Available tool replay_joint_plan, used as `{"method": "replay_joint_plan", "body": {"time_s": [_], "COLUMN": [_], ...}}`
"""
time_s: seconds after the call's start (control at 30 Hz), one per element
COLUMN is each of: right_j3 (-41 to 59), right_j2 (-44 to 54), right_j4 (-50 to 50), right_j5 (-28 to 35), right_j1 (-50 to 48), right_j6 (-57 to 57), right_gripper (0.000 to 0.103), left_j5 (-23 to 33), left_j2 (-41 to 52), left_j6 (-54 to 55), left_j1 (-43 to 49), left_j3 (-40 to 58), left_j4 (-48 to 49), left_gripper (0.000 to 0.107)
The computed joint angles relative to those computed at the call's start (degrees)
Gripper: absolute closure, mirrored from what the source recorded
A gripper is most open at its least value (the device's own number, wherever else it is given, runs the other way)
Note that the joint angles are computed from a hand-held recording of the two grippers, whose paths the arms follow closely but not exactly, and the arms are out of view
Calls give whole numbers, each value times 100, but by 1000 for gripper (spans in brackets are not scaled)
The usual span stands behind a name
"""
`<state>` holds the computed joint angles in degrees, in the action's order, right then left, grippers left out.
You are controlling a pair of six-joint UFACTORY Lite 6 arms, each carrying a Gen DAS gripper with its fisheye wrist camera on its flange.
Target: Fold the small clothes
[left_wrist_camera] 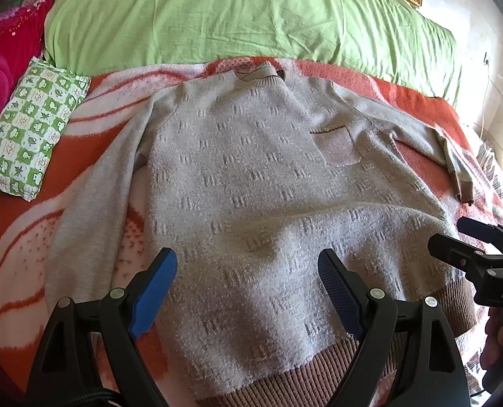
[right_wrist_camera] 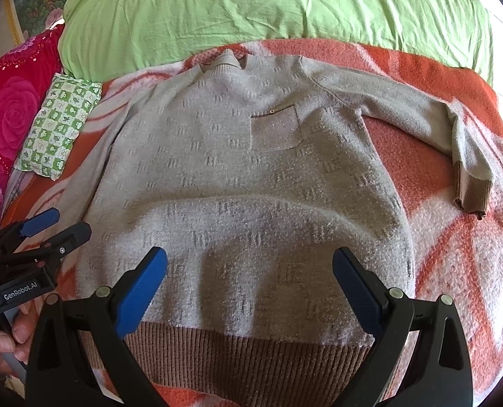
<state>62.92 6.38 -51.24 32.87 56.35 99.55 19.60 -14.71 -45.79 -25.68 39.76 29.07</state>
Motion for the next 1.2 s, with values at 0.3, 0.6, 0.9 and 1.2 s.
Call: {"method": "replay_joint_plan", "body": {"time_s": [0.3,0.6,0.9,1.2], "right_j3": [82,-99,-1118,-1221], "right_j2": [130,-1,-1079,-526], "right_j4": [4,182,708,1207], "right_j5": [-56,-211,-292,-1228], "right_j1": [-45,-507,-2107,-4795], "right_j6": [39,-409,-1492,-3410], "right_gripper": [5,5,5,9], "left_j5": [-43,-233,-229,197], "left_j2": [243,823,2054,4279], "left_j6": [-398,-70,514,2085], "left_j1": [-48,39,270,884], "left_j3": [108,467,1670,4285], "left_j4": [430,41,-347,-1821], "left_gripper": [21,21,20,19]}}
